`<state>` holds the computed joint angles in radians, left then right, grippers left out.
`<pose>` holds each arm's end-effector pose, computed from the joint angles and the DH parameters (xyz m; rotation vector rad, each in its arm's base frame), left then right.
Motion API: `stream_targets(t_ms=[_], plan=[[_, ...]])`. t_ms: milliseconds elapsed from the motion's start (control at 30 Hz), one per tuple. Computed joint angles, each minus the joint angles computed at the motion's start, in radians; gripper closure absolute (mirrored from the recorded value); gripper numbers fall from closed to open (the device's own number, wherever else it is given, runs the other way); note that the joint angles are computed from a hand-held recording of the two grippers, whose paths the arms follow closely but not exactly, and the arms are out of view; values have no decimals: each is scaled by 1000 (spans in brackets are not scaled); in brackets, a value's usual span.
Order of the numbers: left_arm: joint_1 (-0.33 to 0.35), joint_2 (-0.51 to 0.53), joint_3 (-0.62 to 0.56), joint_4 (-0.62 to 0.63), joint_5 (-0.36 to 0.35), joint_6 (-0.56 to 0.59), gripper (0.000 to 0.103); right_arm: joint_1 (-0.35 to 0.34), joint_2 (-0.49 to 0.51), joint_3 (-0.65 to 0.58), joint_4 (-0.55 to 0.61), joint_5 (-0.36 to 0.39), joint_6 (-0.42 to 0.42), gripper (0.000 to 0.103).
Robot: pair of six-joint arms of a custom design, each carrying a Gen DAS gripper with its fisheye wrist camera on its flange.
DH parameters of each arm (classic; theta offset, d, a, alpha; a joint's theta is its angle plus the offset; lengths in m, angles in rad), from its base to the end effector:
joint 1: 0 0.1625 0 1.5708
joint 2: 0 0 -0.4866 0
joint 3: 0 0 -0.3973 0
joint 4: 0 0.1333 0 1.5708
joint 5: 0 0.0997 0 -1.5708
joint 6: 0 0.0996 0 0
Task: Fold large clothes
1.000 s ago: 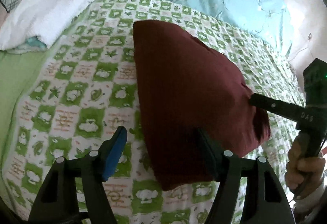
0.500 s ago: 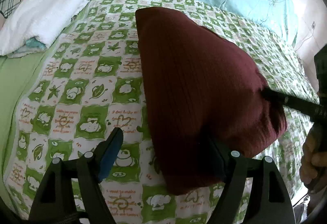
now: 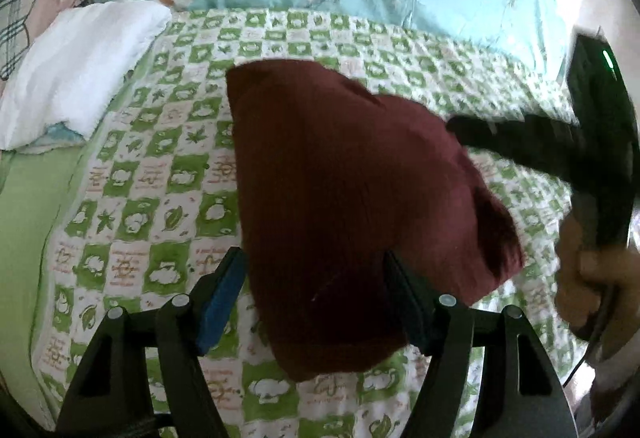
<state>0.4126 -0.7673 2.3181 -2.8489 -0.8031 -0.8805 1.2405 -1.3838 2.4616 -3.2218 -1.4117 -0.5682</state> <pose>-0.3172 -0.3599 0.0072 0.4709 2.3942 -0.6630 0.0062 -0.4415 0.2621 0.4126 -2.8767 0.8719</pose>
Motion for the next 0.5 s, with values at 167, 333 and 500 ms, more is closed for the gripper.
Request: stream_targets(t_ms=[167, 333, 500], plan=[[31, 25, 11, -24, -12, 6, 31, 32, 132, -127, 98, -27, 103, 63], [56, 13, 37, -86, -28, 5, 30, 100, 210, -156, 101, -53, 81, 61], [66, 27, 39, -98, -28, 0, 25, 125, 236, -168, 61, -112, 64, 61]])
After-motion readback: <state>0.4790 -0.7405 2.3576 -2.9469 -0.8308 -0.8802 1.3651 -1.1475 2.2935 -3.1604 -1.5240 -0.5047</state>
